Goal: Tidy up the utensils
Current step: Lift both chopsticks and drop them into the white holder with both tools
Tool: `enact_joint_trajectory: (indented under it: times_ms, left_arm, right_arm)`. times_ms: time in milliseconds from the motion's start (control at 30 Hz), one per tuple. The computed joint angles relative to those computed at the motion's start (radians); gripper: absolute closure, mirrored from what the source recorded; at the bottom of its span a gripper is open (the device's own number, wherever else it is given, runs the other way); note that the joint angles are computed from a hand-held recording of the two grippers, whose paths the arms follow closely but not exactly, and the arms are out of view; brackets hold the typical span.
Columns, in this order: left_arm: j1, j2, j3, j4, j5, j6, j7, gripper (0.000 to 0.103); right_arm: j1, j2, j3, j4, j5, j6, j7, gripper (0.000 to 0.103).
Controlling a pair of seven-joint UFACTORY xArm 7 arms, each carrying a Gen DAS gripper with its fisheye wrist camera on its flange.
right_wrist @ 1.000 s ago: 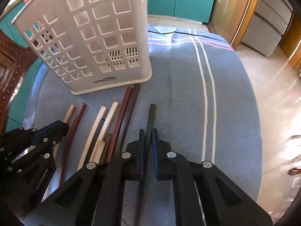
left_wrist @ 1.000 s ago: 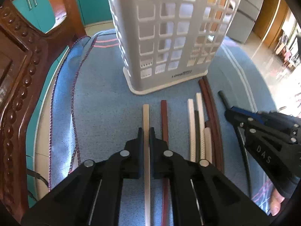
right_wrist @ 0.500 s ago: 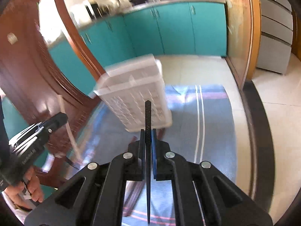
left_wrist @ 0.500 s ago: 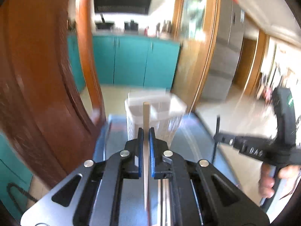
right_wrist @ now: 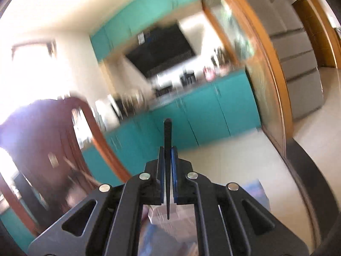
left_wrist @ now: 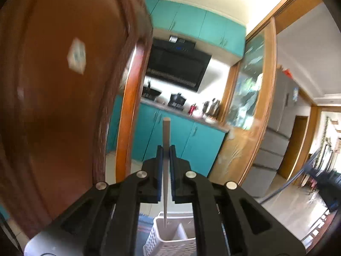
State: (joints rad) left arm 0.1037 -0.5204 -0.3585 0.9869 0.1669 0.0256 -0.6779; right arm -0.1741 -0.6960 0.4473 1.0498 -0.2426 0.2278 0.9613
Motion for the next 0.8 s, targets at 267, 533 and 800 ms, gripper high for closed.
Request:
enact_joint_trajectory:
  times_ms: [267, 533, 800]
  left_arm:
    - [0.009, 0.147, -0.044, 0.061, 0.085, 0.057, 0.0, 0.096]
    - [-0.1, 0.179, 0.039, 0.044, 0.123, 0.082, 0.029, 0.096]
    - [-0.204, 0.063, 0.137, -0.104, 0.063, 0.041, 0.132, 0.091]
  right_arm:
    - [-0.1, 0.142, 0.137, -0.002, -0.129, 0.072, 0.047, 0.096]
    - [-0.002, 0.192, 0.097, -0.039, -0.214, 0.107, 0.091, 0.096]
    - [0.114, 0.055, -0.003, -0.147, -0.214, 0.102, 0.076, 0.064]
